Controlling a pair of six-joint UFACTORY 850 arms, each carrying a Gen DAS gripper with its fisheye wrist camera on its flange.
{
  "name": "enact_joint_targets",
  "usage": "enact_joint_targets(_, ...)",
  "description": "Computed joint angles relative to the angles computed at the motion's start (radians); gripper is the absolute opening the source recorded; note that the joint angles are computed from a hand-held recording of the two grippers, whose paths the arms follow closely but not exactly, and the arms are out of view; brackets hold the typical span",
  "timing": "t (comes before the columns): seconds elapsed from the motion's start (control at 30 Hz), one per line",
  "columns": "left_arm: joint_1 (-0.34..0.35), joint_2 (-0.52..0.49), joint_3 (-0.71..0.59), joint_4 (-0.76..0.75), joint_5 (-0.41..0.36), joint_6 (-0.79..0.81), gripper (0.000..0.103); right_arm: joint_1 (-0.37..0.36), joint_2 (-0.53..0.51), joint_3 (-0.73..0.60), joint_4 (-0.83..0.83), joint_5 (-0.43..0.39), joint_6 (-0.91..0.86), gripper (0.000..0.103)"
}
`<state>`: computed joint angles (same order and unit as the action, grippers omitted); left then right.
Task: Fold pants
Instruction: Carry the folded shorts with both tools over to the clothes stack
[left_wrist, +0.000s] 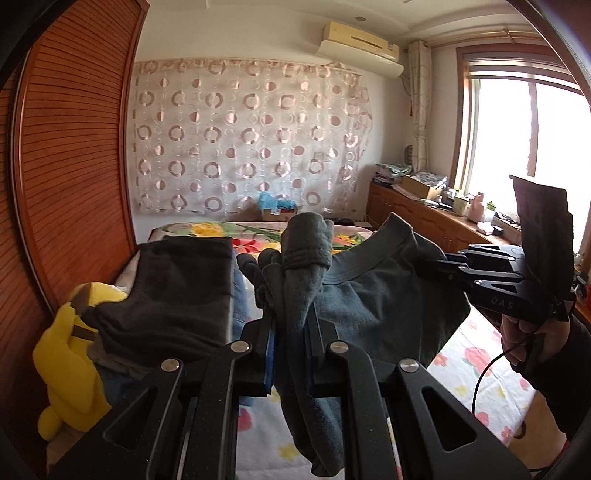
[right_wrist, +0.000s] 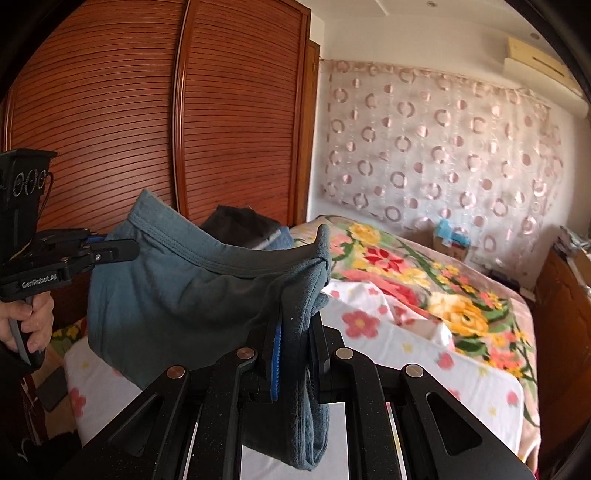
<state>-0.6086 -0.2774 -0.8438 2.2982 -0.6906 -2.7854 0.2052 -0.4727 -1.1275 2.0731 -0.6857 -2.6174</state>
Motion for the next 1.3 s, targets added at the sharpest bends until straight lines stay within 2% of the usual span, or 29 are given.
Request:
enact_joint_targets(0.2,0.025,0.016,-0.014,-0.081,-0.017,0.108,0.013,0.007,-0.115,-0.187,-0.125,-0.031,0.115,0.012)
enact_joint_targets(0.37,0.048,0.054,0.01,-0.108,-0.061,0.153,0.013,0.025,-0.221,-0.361,-0.19,-0.031,0.198,0.012)
enact_joint_targets(0.5,0.079,0.053,0.018,-0.097,-0.073,0.126,0.013,0.049,-0.285,-0.459,-0.226,-0.016,0.23,0.012)
enact_joint_targets(0.77,0.119,0.024,0.043,-0.061,-0.099,-0.008,0.013,0.11,-0.418,-0.673,-0.316,0.071,0.282,0.012)
enact_joint_targets(0.93,0.119,0.01,0.05,-0.087,-0.131,-0.046,0.013,0.148,-0.465,-0.762,-0.384,0.1,0.338,0.012)
enact_joint_targets(1.2,0.104,-0.018,0.053,-0.151,-0.159,-0.075,0.013,0.169,-0.53,-0.863,-0.487,0.094,0.465,0.012)
enact_joint_targets(1.23,0.102,-0.024,0.053,-0.165,-0.165,-0.076,0.013,0.17,-0.537,-0.875,-0.512,0.095,0.497,0.013)
enact_joint_targets(1.3,0.102,-0.03,0.056,-0.169,-0.157,-0.091,0.013,0.171,-0.536,-0.871,-0.492,0.114,0.497,0.029)
